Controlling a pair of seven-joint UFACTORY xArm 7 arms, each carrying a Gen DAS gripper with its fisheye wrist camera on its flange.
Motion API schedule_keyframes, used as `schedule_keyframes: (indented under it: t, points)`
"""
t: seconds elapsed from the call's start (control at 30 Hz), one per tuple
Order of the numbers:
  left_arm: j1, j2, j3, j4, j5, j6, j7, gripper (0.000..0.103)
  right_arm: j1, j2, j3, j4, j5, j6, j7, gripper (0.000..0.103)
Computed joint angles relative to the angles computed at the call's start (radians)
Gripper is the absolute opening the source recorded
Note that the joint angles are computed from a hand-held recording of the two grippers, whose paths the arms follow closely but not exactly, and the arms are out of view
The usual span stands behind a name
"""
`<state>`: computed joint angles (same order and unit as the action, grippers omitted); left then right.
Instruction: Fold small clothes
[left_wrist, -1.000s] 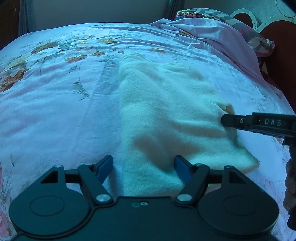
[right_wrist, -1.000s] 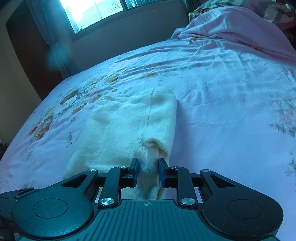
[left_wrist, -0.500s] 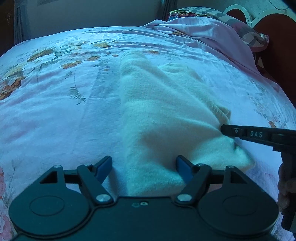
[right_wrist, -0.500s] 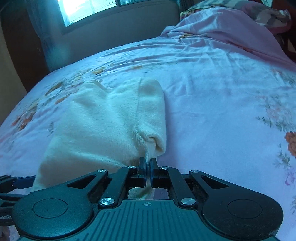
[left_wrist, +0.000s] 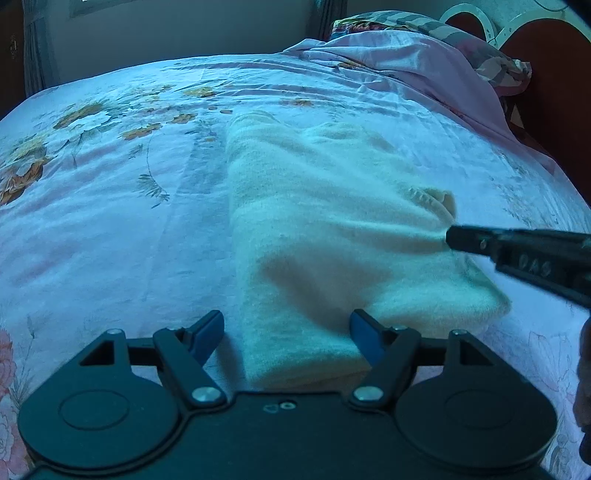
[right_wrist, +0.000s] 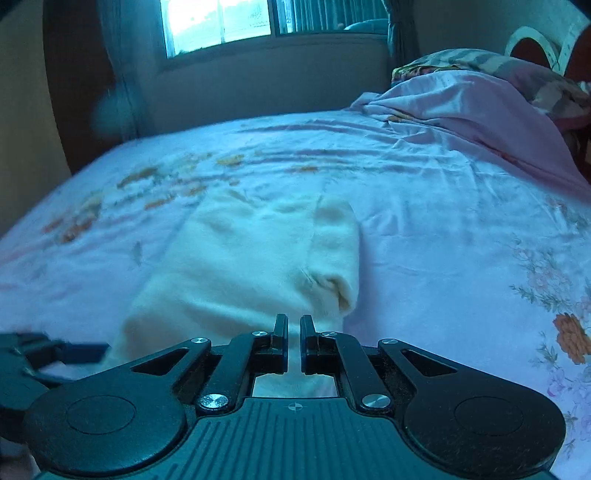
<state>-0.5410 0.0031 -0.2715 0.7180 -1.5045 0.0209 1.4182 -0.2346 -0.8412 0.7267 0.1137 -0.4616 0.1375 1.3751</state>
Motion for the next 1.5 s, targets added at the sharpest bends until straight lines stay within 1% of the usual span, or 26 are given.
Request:
schedule_keyframes:
  t: [0.03,0.07,0.1,0.13,0.17,0.23,0.3,0.37,0.4,0.43,0.47,0.53,0.57,0.63,0.73,0.77,0.8,0.87,0.9,0.93,1.0,1.07,1.13,1.23,1.37,1.5]
  points:
    - [0.002,-0.004,0.002,-0.005,0.012,0.008,-0.012,0.073,-0.003,0.048,0.006,0.008,0.005,0.039,-0.005,0.003]
    - [0.006,-0.009,0.006,-0.013,0.038,0.023,-0.032,0.074,0.003,0.065,-0.007,-0.008,0.011,0.037,0.012,0.003]
    - [0.007,-0.015,0.008,-0.019,0.038,0.030,-0.025,0.074,0.023,0.047,-0.025,-0.040,0.024,0.026,0.040,0.003]
    - [0.006,-0.019,0.008,-0.021,0.011,0.030,0.008,0.074,0.063,0.023,-0.060,-0.062,0.036,0.031,0.044,0.003]
    - [0.005,-0.023,0.008,-0.023,-0.006,0.028,0.030,0.074,0.109,-0.008,-0.087,-0.073,0.043,0.061,0.040,0.003]
    - [0.004,-0.034,0.009,-0.029,-0.005,0.029,0.026,0.073,0.157,-0.067,-0.093,-0.076,0.040,0.115,0.052,0.003]
    - [0.001,-0.050,0.011,-0.027,-0.056,0.026,0.063,0.073,0.195,-0.133,-0.099,-0.088,0.035,0.108,0.080,0.003]
    - [0.000,-0.052,0.009,-0.025,-0.070,0.022,0.073,0.073,0.205,-0.130,-0.092,-0.073,0.014,0.091,0.067,0.003]
    - [0.001,-0.046,0.008,-0.028,-0.022,0.020,0.030,0.074,0.201,-0.099,-0.086,-0.062,0.010,0.088,0.060,0.003]
    - [0.001,-0.033,0.006,-0.037,0.062,0.011,-0.044,0.074,0.202,-0.056,-0.092,-0.056,0.016,0.088,0.057,0.003]
    - [0.003,-0.026,0.009,-0.043,0.105,0.018,-0.079,0.074,0.197,-0.021,-0.096,-0.060,0.024,0.073,0.068,0.003]
    - [0.007,-0.041,0.020,-0.053,0.127,0.042,-0.103,0.075,0.208,-0.027,-0.097,-0.080,0.026,0.059,0.078,0.003]
    - [0.012,-0.053,0.026,-0.059,0.158,0.059,-0.136,0.074,0.231,-0.042,-0.117,-0.084,0.029,0.075,0.064,0.003]
    - [0.014,-0.068,0.037,-0.058,0.193,0.071,-0.174,0.075,0.251,-0.077,-0.157,-0.097,0.038,0.069,0.051,0.003]
    - [0.020,-0.065,0.054,-0.031,0.264,0.083,-0.262,0.076,0.235,-0.116,-0.200,-0.110,0.053,0.051,0.029,0.003]
    - [0.023,-0.055,0.056,-0.017,0.299,0.081,-0.304,0.076,0.215,-0.115,-0.206,-0.113,0.056,0.024,0.021,0.004]
    - [0.026,-0.042,0.058,-0.001,0.329,0.080,-0.337,0.077,0.195,-0.109,-0.217,-0.117,0.063,-0.005,0.009,0.008]
    - [0.035,-0.010,0.056,0.032,0.395,0.070,-0.402,0.077,0.155,-0.079,-0.239,-0.118,0.085,-0.066,-0.020,0.040]
    - [0.042,0.008,0.055,0.050,0.430,0.075,-0.432,0.077,0.130,-0.071,-0.235,-0.120,0.098,-0.095,-0.024,0.068]
    - [0.051,0.025,0.051,0.067,0.454,0.079,-0.454,0.077,0.096,-0.073,-0.220,-0.125,0.108,-0.131,-0.025,0.072]
    - [0.072,0.067,0.040,0.110,0.496,0.092,-0.489,0.076,0.039,-0.022,-0.222,-0.113,0.119,-0.199,-0.070,0.072]
    - [0.092,0.111,0.033,0.152,0.568,0.117,-0.557,0.073,-0.016,0.062,-0.238,-0.099,0.138,-0.283,-0.113,0.072]
    - [0.125,0.149,0.014,0.198,0.573,0.159,-0.573,0.072,-0.078,0.172,-0.250,-0.080,0.163,-0.382,-0.151,0.072]
    - [0.170,0.202,-0.019,0.256,0.586,0.202,-0.584,0.072,-0.138,0.332,-0.281,-0.048,0.189,-0.507,-0.220,0.072]
    - [0.212,0.278,-0.052,0.330,0.627,0.253,-0.616,0.074,-0.149,0.533,-0.359,-0.002,0.207,-0.636,-0.302,0.072]
    - [0.256,0.333,-0.097,0.382,0.607,0.283,-0.604,0.074,-0.126,0.670,-0.428,0.035,0.204,-0.745,-0.358,0.072]
